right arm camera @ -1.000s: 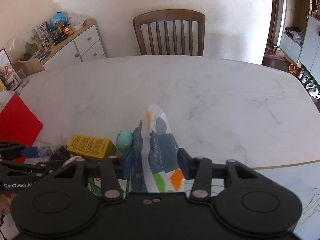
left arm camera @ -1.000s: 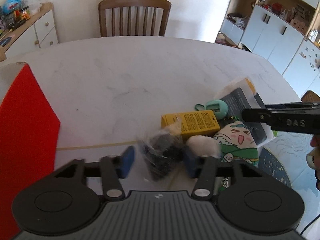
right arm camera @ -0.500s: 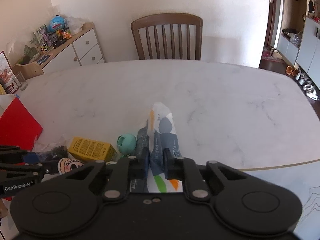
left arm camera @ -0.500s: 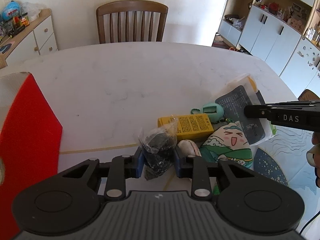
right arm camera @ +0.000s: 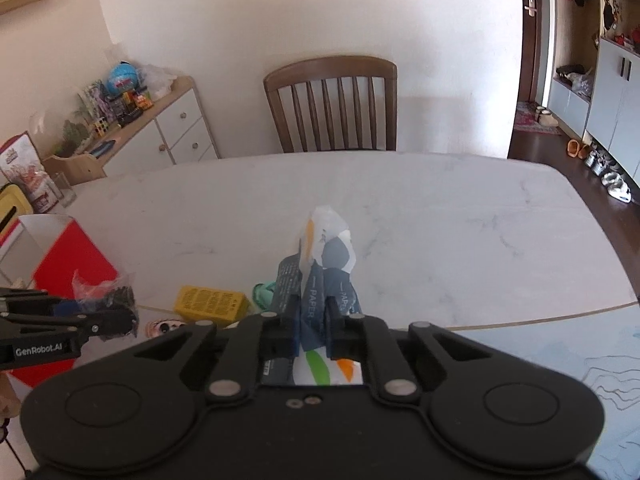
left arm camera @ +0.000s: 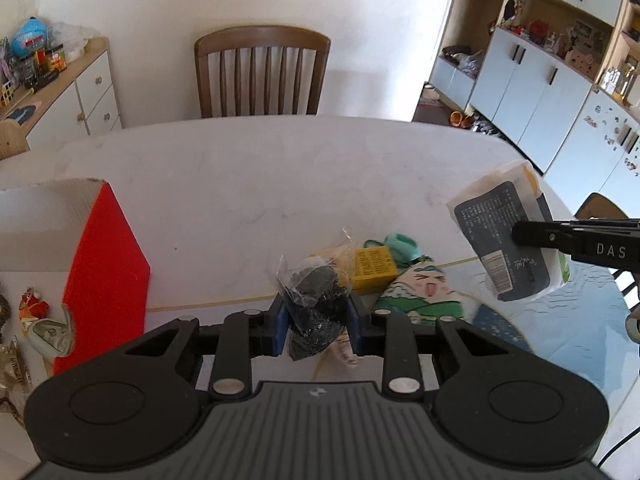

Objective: Organize objects
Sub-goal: 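Carry the clear bag with the left gripper over the box while the right gripper carries the white bag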

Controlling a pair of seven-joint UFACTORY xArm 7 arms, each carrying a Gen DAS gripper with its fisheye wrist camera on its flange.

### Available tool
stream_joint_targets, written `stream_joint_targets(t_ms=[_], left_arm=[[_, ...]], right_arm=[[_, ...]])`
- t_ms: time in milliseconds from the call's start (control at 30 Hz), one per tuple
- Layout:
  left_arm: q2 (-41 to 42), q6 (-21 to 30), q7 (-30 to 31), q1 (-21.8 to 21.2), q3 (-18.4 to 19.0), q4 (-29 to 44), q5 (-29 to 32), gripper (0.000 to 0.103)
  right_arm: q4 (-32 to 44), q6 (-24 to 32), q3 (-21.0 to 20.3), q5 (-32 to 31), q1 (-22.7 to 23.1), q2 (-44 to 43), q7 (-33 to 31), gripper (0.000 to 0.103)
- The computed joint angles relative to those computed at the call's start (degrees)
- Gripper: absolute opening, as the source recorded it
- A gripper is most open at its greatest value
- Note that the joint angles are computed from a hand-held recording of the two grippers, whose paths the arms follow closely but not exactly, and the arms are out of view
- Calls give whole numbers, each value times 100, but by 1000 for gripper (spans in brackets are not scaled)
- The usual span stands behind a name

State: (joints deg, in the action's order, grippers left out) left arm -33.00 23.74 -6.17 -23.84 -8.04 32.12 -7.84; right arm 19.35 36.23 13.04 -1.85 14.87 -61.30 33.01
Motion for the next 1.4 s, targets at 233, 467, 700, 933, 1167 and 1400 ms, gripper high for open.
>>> stream_joint_targets(t_ms=[233,467,700,933,1167,1400], left_arm=[[-549,278,180,-208,129,-48,-161,28],[-1187,739,390,-244,277,-98,-303,28],[-1819,1304,648,-66,533,-142,-415,29],[-2305,1801,1042,345,870,-170,-469,29],[-2544,2101,1522,875,1220,-142,-424,29],[-2489,2234,2074,1412,1642,17,-389,29]], right_arm=[[292,552,170,70,163,-414,130,10],[747,883,482,166,366,-535,322,10],[1301,961,809,212,468,-205,534,10],[1838,779,1186,113,511,414,823,10],[2428,513,1551,-146,477,1267,1164,10],[3078,205,1938,-635,354,2214,1594,10]])
